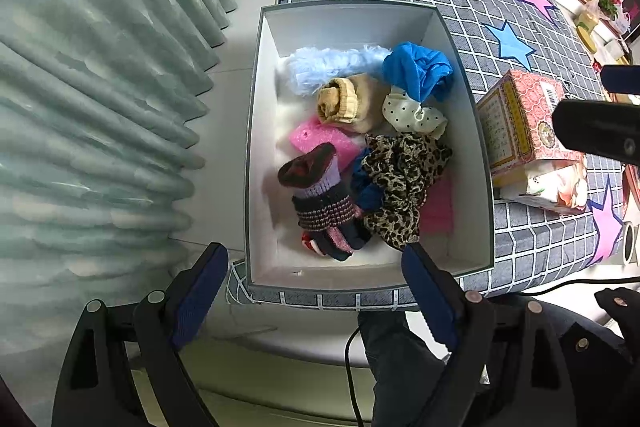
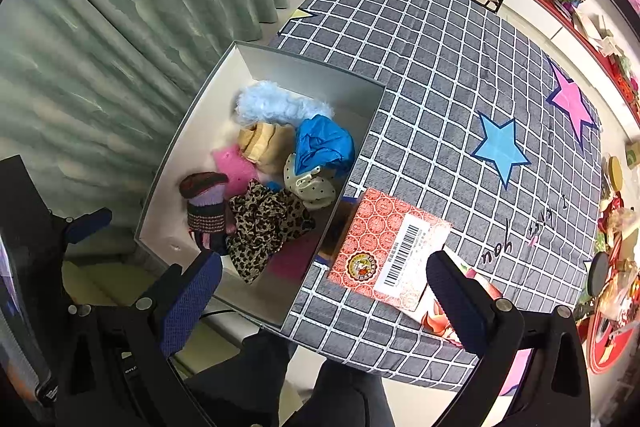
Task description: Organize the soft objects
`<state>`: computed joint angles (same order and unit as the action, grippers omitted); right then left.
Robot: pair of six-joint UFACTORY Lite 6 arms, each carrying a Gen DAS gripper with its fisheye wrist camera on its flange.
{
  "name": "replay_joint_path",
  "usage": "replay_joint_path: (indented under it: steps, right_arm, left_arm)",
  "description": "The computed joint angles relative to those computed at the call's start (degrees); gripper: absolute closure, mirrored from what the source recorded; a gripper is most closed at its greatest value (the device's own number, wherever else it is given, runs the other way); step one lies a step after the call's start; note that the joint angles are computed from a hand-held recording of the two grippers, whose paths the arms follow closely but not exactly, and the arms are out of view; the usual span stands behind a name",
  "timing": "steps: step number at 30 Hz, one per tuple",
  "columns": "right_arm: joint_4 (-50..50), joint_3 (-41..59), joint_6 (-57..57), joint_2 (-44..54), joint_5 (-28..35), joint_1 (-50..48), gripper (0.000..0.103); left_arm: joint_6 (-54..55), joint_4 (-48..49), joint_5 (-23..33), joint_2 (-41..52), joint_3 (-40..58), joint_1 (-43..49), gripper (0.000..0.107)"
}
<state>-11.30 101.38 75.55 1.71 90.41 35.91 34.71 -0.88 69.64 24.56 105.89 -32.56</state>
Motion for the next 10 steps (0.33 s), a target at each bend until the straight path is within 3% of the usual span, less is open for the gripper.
replay_joint_path:
  steps: [7,10]
  right_arm:
    - [0.12,1.38,0.47,1.3,0.62,1.11,0.0]
    - [0.06,1.69,1.0,1.51,0.73,1.61,0.0]
  left_arm:
    - [0.72,-1.76,0.72,-0.14,0.07,1.24,0.016]
    - [3.55,-7.34,3.17,0.66,2.35,3.39,0.016]
